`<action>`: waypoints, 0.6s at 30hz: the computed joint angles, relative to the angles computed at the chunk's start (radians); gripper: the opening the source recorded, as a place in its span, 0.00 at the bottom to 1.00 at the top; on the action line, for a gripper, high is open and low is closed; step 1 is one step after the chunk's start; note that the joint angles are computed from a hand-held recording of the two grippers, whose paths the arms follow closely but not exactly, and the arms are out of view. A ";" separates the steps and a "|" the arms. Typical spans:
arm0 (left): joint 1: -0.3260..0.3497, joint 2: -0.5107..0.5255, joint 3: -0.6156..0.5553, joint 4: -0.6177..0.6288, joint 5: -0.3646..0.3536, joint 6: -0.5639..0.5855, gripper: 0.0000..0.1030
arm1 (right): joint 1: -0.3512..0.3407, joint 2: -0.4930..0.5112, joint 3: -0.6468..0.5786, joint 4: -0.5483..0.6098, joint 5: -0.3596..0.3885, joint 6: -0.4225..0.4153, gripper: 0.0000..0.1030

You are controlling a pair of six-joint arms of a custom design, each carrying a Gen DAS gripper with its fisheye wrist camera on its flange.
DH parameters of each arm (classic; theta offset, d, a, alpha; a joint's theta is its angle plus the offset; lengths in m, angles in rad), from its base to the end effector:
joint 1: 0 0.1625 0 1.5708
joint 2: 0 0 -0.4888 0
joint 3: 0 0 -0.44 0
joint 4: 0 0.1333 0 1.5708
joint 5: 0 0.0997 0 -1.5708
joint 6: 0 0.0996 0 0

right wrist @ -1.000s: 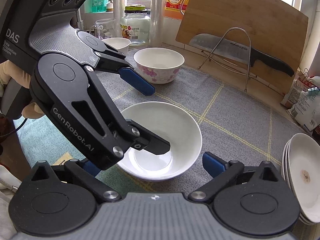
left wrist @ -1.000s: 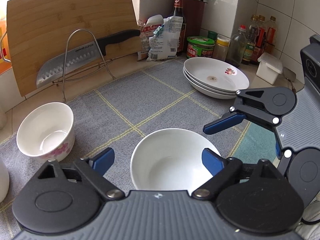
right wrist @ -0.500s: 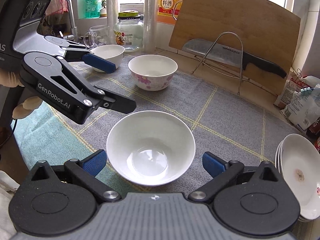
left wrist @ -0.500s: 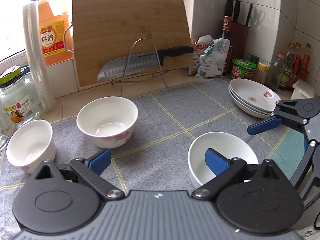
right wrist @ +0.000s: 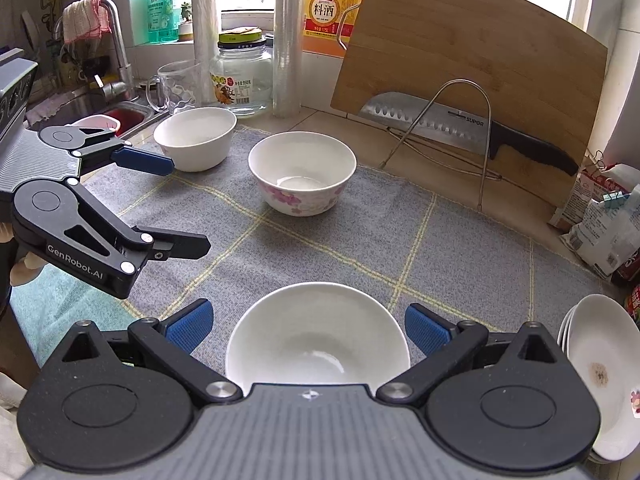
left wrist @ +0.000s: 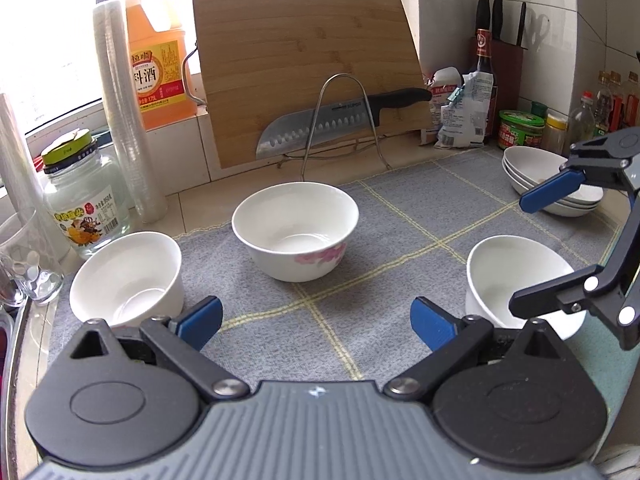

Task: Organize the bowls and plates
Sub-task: 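Reach the right gripper to the white bowl and close on its rim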

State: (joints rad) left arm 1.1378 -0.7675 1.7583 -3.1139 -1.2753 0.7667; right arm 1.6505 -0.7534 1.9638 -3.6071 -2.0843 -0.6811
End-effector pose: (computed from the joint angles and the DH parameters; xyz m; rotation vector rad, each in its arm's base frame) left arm -0.1580 -0.7287 0.1050 1.4210 2.2781 -0.6834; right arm 0.1353 -0.6343 0.0997 0.6107 -2.2427 0.7868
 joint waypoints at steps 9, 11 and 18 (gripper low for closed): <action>-0.009 0.048 -0.010 -0.118 0.030 -0.001 0.97 | 0.011 0.005 -0.091 0.129 0.009 -0.005 1.00; -0.017 0.059 -0.016 -0.132 0.061 -0.024 0.97 | 0.008 0.007 -0.109 0.152 0.020 -0.025 1.00; -0.025 0.076 -0.030 -0.128 0.094 -0.039 0.97 | -0.003 0.013 -0.189 0.269 0.054 -0.043 1.00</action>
State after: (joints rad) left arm 1.1130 -0.6912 1.7279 -3.2421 -1.1809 0.7273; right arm 1.6479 -0.7409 1.7751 -3.3383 -2.0308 -0.7236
